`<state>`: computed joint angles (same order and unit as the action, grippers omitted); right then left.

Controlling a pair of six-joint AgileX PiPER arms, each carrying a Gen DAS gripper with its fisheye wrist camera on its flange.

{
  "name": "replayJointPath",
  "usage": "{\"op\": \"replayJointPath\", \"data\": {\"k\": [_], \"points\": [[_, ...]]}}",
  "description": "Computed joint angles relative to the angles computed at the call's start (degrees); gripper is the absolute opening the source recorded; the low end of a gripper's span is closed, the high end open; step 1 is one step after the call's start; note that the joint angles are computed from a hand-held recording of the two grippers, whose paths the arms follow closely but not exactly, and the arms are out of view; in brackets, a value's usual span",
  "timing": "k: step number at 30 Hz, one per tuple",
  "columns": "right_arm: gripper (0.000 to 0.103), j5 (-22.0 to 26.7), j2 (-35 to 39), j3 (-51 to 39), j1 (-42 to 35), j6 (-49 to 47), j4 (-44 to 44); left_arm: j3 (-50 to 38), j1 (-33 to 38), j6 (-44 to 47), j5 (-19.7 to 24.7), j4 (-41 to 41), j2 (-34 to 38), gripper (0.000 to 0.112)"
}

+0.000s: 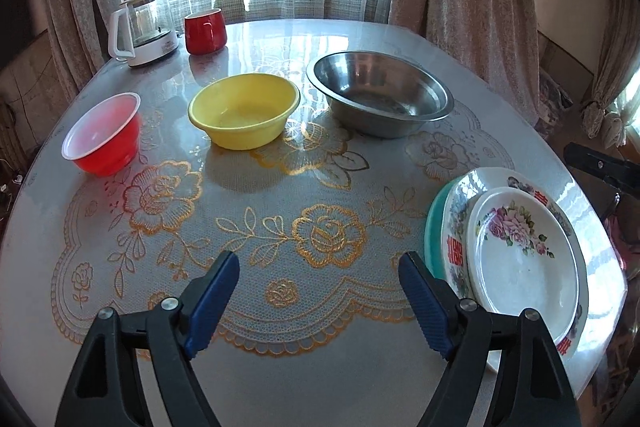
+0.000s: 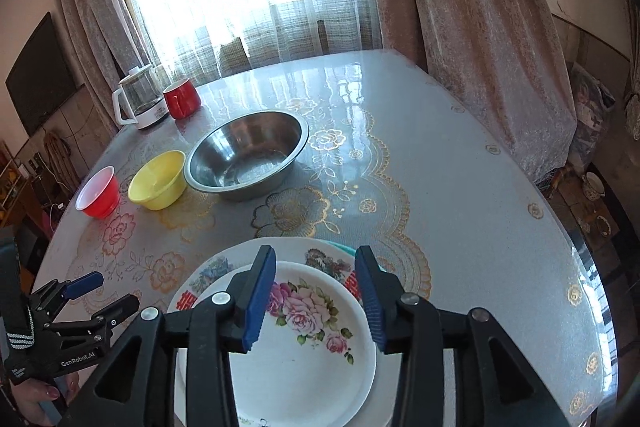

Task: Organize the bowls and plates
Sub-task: 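Move the right tool to the steel basin rim and grip it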

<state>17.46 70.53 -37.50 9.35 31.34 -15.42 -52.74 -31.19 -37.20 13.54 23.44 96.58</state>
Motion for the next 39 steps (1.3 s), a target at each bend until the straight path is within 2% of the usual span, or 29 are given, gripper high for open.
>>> {"op": "replayJointPath", "data": {"k": [3,7,10,16,20,21,24,27,31,36,39], "points": [[0.046,1.09,6.14,-7.01,-3.72,-14.15,12.41,-3.97,1.90,4.15,1.70,-4.88,1.77,0.086],[0.057,4.58,16.52,-18.55,-8.07,-28.56,27.32,-9.85,4.16,11.56,4.05,-13.43,4.98,0.088],[0.059,10.52,24.64,-28.40,-10.09,-32.07,33.04,-13.83,4.93,15.24,5.62,-17.27,7.63,0.088],[0.059,17.45,38.47,-44.40,-11.22,-27.61,33.39,-20.68,6.18,18.99,7.83,-22.22,12.65,0.088],[0.059,22.41,46.54,-52.64,-12.62,-29.89,39.18,-23.34,7.06,22.28,8.36,-26.29,14.86,0.088],[0.056,23.26,47.94,-53.85,-12.76,-30.34,40.22,-23.61,7.04,22.39,8.18,-26.37,15.14,0.088],[0.035,24.93,50.64,-55.60,-12.65,-31.31,41.42,-24.91,6.91,23.38,8.30,-27.44,16.21,0.088],[0.024,24.95,50.54,-53.82,-12.33,-32.18,41.01,-27.01,6.71,24.67,9.09,-28.98,17.53,0.087],[0.021,23.46,48.21,-48.40,-13.59,-37.92,46.13,-30.58,6.48,26.61,10.28,-32.18,19.48,0.086],[0.019,22.84,45.40,-43.61,-14.65,-42.29,49.15,-39.66,6.09,28.53,15.49,-36.61,24.88,0.081],[0.019,22.80,44.17,-41.68,-15.71,-44.66,50.72,-46.02,5.31,28.70,18.88,-36.65,28.92,0.071]]}}
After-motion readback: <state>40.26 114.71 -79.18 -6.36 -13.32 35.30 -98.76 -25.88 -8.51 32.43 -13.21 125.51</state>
